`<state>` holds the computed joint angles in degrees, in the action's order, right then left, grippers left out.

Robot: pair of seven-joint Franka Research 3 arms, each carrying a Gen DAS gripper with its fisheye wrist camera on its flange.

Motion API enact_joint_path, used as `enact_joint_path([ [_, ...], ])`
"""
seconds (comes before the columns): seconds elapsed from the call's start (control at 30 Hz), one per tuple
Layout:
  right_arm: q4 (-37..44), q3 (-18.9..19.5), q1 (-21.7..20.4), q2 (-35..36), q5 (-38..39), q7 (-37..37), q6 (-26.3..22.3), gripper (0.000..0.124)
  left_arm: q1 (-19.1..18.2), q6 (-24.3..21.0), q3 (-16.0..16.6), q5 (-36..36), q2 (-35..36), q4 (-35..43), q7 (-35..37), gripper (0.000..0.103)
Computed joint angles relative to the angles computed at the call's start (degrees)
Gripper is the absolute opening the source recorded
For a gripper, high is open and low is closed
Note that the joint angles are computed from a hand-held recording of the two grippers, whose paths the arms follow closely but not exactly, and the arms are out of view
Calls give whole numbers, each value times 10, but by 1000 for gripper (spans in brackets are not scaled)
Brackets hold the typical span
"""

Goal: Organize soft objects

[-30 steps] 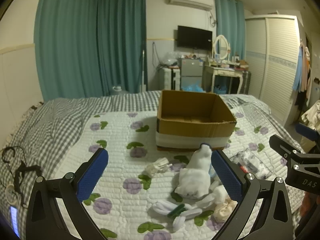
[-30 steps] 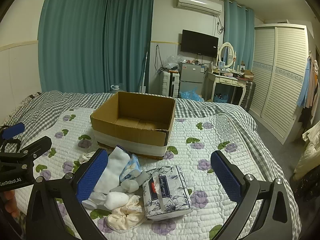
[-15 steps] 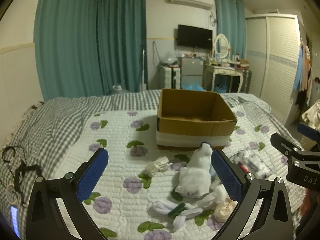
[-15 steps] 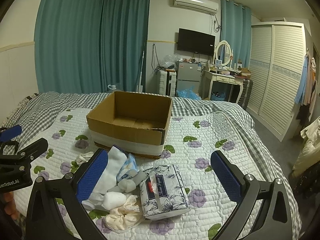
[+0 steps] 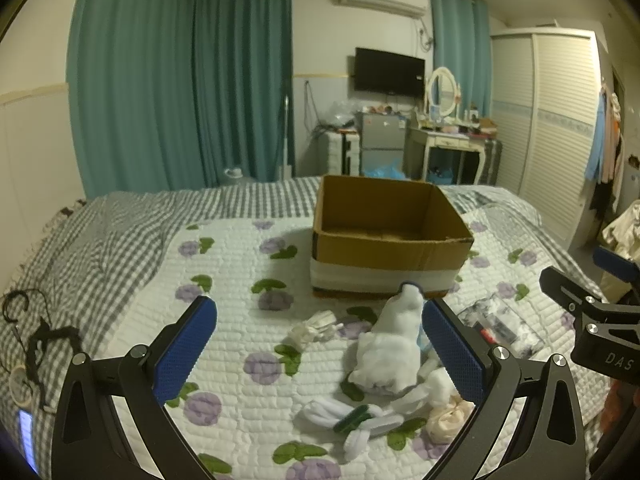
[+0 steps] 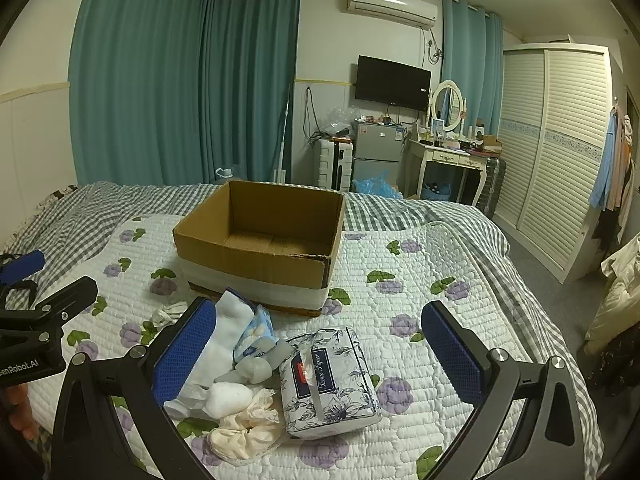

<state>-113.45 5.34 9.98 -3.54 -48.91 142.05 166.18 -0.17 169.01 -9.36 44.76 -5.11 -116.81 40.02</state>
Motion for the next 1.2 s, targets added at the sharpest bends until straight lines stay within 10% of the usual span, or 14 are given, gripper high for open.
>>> enact_joint_path([
  [1.2, -4, 3, -1, -7, 60, -69, 5, 103, 5, 13, -6, 16, -7, 8, -22, 103],
])
